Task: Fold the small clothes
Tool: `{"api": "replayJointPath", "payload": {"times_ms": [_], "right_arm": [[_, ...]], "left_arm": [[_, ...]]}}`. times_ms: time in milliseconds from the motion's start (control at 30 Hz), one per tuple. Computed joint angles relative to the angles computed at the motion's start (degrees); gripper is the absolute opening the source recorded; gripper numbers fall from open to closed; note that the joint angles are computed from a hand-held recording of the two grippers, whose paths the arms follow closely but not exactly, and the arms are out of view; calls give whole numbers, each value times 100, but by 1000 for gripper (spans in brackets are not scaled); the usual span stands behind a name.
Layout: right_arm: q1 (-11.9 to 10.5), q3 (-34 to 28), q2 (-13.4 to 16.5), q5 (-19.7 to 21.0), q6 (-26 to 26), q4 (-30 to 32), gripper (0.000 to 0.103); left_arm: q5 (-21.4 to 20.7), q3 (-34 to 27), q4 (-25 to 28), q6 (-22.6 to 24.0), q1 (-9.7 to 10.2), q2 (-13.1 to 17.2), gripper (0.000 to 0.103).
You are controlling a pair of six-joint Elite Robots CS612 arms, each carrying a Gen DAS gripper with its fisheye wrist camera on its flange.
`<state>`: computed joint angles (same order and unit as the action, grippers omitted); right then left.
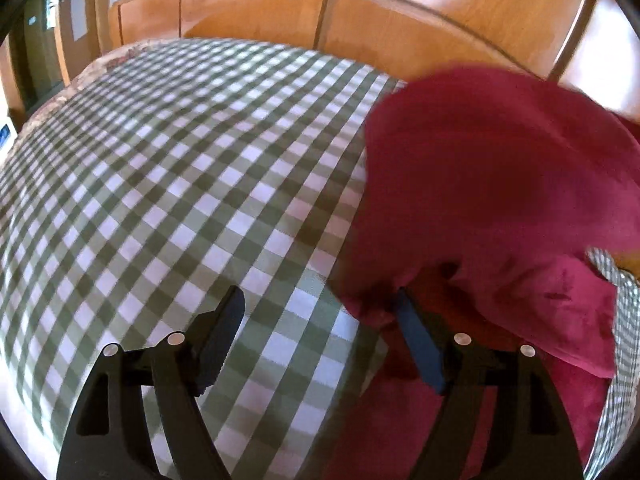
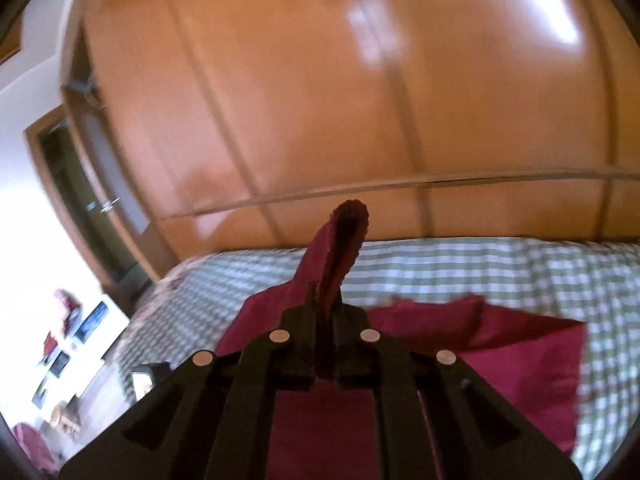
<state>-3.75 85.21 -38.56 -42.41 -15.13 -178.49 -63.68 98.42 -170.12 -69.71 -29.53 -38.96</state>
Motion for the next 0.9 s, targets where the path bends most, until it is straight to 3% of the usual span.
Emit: {"api": "replayJointPath", "payload": {"times_ms": [167,367,467,533,600,667,767,900], "right_arm": [[-272,-225,316,-962,353,338,5],[-284,-461,749,-2090,384,1129,4],[-322,-412,800,-2004,548,995,5],[-346,-338,753,-1974,565,947,14],[-407,-169,636,-1926,447,840,43],[-440,75,486,-1990,533,412,59],[-459,163,381,-1706,632,274,62],[-299,124,360,-1564,292,431,62]], "left_arm": [[60,-49,190,-6,-37,67,76],[215,-126,502,221,-116,83,76],[179,-41,430,383,-143,24,76],[126,159,116,431,-175,-74,76],[121,343,-230,464,-203,-158,76],[322,546,-660,546,-259,-250,76],[496,580,-1139,754,-259,-277,76],[302,142,-1490,1435,-172,-103,76]]}}
